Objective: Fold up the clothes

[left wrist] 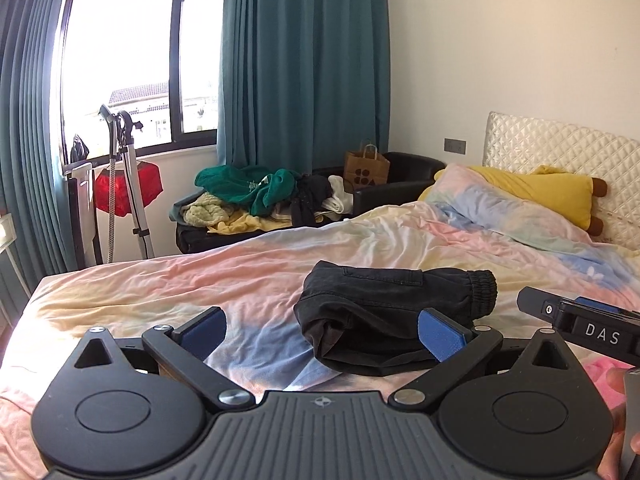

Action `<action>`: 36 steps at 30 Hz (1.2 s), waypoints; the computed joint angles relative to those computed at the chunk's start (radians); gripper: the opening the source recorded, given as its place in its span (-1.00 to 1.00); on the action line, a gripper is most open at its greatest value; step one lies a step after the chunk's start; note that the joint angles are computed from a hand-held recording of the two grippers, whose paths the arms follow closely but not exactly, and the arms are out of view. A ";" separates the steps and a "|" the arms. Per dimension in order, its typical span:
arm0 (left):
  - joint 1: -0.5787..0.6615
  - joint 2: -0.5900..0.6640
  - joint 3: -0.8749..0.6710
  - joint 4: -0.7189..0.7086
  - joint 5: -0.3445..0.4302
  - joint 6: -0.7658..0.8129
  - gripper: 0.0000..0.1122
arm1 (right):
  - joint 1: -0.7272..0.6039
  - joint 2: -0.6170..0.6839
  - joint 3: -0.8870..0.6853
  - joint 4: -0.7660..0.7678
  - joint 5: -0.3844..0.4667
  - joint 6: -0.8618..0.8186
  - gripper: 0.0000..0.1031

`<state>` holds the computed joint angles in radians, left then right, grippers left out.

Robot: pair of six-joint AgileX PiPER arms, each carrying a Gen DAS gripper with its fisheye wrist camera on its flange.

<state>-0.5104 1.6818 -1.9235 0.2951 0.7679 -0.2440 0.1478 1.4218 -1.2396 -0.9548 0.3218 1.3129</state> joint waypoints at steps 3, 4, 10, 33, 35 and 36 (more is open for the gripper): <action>0.016 -0.020 0.056 -0.007 -0.037 0.011 0.83 | 0.022 0.022 0.011 -0.066 0.001 0.071 0.66; 0.015 -0.026 0.075 0.014 -0.049 -0.001 0.83 | 0.028 0.033 0.007 -0.044 0.006 0.042 0.66; 0.025 -0.052 0.153 0.038 -0.091 -0.017 0.83 | 0.111 0.081 -0.011 -0.114 0.097 0.068 0.66; 0.055 -0.052 0.202 0.028 -0.091 -0.048 0.83 | 0.105 0.108 -0.025 -0.056 0.119 0.029 0.66; 0.049 -0.050 0.203 0.040 -0.090 -0.058 0.83 | 0.104 0.107 -0.023 -0.060 0.118 0.036 0.66; 0.048 -0.050 0.205 0.046 -0.089 -0.062 0.83 | 0.105 0.106 -0.021 -0.063 0.117 0.040 0.66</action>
